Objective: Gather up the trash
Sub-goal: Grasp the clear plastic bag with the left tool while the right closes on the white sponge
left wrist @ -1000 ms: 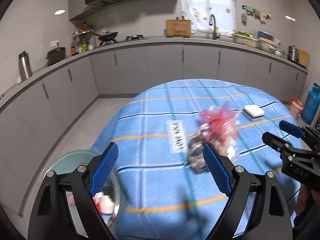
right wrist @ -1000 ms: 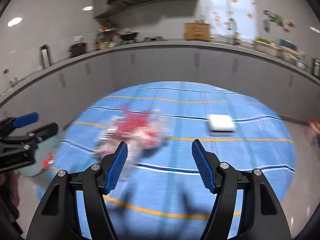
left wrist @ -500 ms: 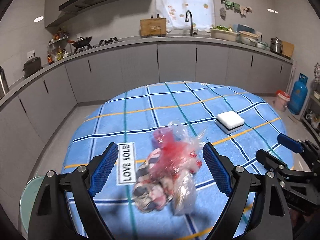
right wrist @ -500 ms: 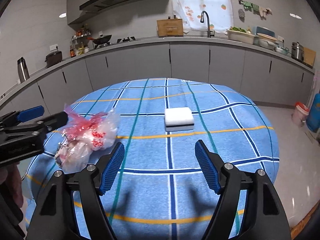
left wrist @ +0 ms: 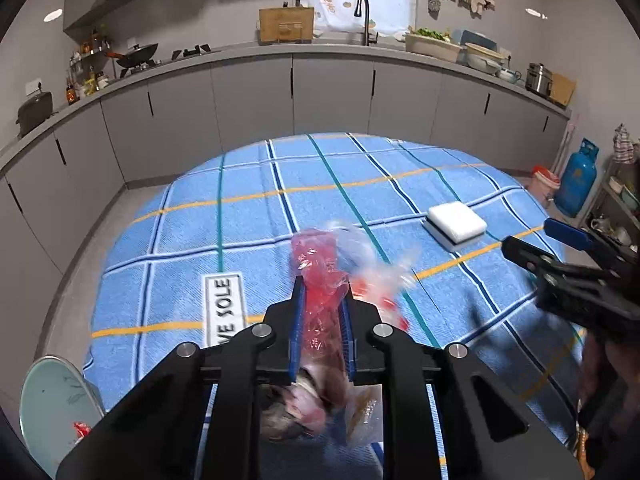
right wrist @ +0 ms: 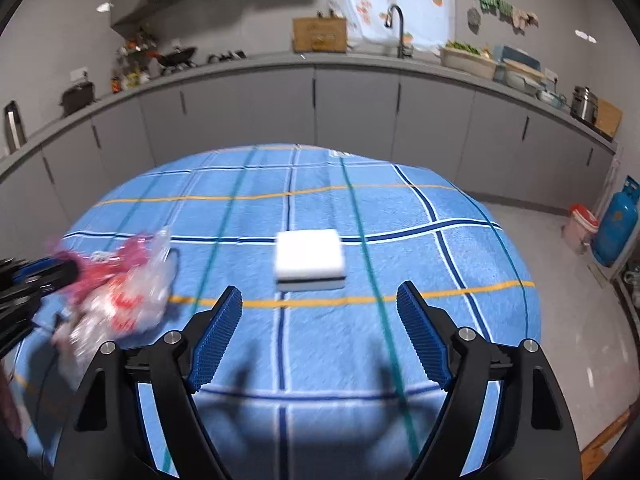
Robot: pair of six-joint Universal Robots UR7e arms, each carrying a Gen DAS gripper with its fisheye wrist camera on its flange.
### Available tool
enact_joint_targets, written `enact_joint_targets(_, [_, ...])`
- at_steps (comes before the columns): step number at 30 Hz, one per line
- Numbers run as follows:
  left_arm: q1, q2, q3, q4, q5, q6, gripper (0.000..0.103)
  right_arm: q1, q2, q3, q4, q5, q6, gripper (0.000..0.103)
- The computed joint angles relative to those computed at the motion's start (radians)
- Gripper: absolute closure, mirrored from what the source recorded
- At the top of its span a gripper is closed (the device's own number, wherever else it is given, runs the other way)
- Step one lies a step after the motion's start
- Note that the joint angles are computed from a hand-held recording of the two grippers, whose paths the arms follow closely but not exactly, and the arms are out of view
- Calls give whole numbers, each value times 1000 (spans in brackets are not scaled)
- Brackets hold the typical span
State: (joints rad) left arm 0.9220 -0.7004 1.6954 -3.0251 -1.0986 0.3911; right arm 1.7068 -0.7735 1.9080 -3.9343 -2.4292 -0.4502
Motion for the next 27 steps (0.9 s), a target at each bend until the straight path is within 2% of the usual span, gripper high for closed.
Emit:
enact_joint_targets(5, [3, -26, 5, -40, -16, 9, 88, -18, 10, -103, 173, -36, 28, 20])
enact_joint_targets(10, [3, -22, 12, -117, 20, 38, 88, -28, 43, -188, 311, -78, 68, 20])
enact_joint_targets(13, [12, -3, -3, -167, 50, 50, 88, -39, 58, -213, 362, -100, 105, 20])
enact_joint_targets(17, [30, 22, -45, -146, 57, 39, 88, -54, 67, -229, 419, -103, 155, 22])
enact_joint_targets(20, [40, 34, -66, -127, 56, 30, 88, -61, 56, -223, 445, -84, 180, 47])
enact_joint_targets(27, [41, 46, -82, -127, 73, 26, 88, -52, 31, -169, 384, -59, 161, 50])
